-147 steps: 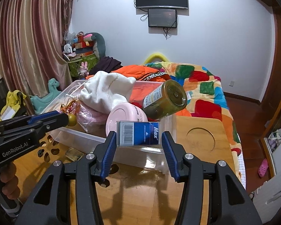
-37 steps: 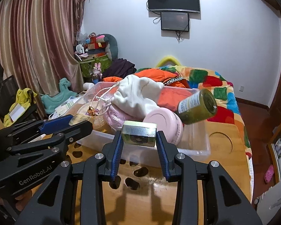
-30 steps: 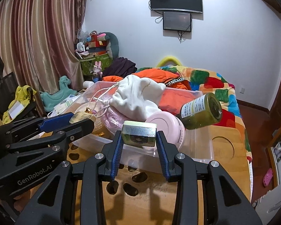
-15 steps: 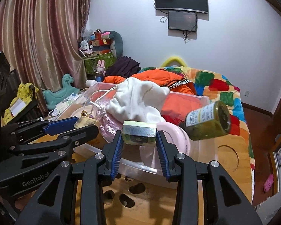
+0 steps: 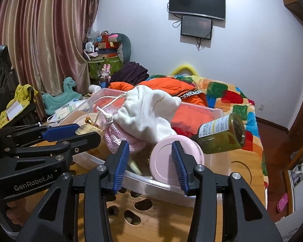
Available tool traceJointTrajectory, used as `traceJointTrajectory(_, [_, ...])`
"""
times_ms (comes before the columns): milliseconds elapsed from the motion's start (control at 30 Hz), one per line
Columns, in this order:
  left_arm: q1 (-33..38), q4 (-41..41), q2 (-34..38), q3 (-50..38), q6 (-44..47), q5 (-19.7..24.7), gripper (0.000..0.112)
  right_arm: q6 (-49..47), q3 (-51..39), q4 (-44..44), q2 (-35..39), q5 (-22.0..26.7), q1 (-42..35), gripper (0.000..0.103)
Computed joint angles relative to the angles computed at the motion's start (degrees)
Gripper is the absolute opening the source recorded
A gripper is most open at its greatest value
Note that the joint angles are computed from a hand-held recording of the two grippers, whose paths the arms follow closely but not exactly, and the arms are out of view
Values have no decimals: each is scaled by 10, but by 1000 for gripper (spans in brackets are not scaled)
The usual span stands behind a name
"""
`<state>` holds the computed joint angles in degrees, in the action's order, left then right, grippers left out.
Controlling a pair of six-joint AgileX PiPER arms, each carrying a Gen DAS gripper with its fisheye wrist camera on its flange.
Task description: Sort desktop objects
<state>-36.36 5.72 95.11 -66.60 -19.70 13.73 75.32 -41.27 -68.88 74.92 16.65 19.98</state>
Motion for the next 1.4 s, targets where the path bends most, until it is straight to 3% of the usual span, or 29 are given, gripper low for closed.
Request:
traceJointTrajectory(167, [-5, 9, -12, 9, -6, -4, 53, -8, 7, 16, -19, 8, -1, 43])
traceJointTrajectory(400, [-24, 124, -36, 29, -115, -9, 62, -32, 19, 58, -46, 22, 1, 44])
traceJointTrajectory(467, [-27, 157, -43, 35, -148, -8, 65, -30, 24, 60, -54, 31, 6, 46])
traceJointTrajectory(533, [-30, 191, -51, 43, -183, -6, 66, -19, 30, 57, -66, 45, 15, 57])
traceJointTrajectory(633, [-33, 230, -67, 56, -226, -3, 71, -6, 41, 60, -93, 57, 26, 60])
traceJointTrajectory(733, [-47, 315, -86, 71, -314, 13, 77, 23, 50, 46, -115, 97, 55, 72])
traceJointTrajectory(867, [-62, 396, -112, 91, -397, 36, 86, 55, 62, 31, -145, 158, 104, 79])
traceJointTrajectory(1000, [-70, 406, -147, 117, -410, 41, 92, 94, 72, 14, -167, 237, 163, 88])
traceJointTrajectory(1133, [-93, 472, -171, 139, -475, 63, 97, 108, 85, 15, -191, 278, 195, 97])
traceJointTrajectory(1400, [-143, 557, -210, 185, -565, 99, 97, 151, 97, 3, -218, 403, 313, 99])
